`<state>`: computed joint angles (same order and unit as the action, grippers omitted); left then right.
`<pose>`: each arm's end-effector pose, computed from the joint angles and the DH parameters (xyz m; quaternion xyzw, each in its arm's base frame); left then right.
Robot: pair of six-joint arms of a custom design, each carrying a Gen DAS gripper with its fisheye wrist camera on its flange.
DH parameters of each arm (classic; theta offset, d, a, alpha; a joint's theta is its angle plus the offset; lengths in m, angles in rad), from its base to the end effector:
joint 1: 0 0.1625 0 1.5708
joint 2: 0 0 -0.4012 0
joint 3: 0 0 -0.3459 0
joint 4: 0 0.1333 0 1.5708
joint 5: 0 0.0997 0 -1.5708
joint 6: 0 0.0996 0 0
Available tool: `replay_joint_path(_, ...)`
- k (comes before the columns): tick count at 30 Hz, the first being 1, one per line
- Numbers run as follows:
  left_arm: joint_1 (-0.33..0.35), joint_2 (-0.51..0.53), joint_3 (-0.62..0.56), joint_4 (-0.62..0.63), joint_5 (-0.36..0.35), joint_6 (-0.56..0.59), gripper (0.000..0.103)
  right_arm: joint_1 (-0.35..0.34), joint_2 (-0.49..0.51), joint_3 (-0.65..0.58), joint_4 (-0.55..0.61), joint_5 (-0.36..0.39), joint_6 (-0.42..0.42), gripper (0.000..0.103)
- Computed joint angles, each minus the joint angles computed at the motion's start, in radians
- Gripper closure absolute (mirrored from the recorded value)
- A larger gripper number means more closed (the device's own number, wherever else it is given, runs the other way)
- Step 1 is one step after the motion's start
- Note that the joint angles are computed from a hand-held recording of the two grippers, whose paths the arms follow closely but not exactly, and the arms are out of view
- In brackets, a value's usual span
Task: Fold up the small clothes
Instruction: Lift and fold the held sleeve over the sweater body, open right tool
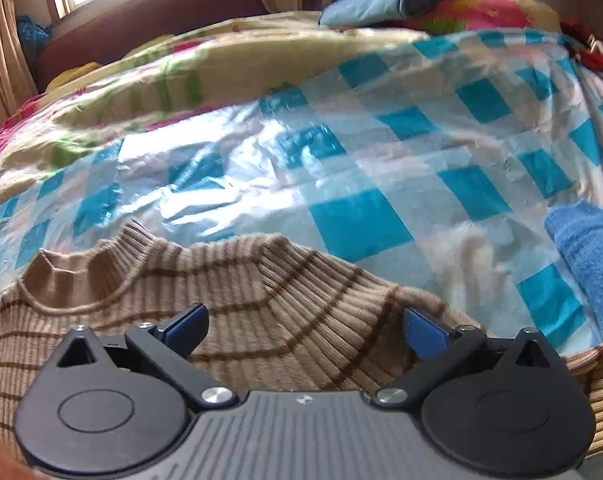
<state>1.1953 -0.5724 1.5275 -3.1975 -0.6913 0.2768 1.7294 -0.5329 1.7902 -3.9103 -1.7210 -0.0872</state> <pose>-0.0447 -0.6860 0.1098 0.1408 0.8542 -0.3176 0.3867 0.2095 -0.5599 0.0791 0.0664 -0.8530 0.5156 0.0459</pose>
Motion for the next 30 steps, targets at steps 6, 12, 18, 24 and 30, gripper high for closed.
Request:
replay_joint_path(6,0.048,-0.217,0.211,-0.130,-0.075,0.002,0.000,0.065,0.076,-0.083,0.129,0.017,-0.057,0.097)
replay_joint_path(12,0.146,-0.445,0.456,-0.253,-0.054,-0.005,0.000,0.153,0.218,-0.229,0.288,0.035,-0.144,0.097)
replay_joint_path(18,0.245,-0.600,0.624,-0.324,-0.085,-0.101,0.000,0.228,0.435,-0.530,0.504,-0.005,-0.216,0.096)
replay_joint_path(24,0.284,-0.635,0.634,-0.291,-0.140,-0.124,0.000,0.240,0.501,-0.596,0.759,-0.005,-0.252,0.090)
replay_joint_path(30,0.291,-0.631,0.630,-0.302,-0.168,-0.125,0.000,0.224,0.391,-0.415,0.643,-0.025,-0.219,0.085)
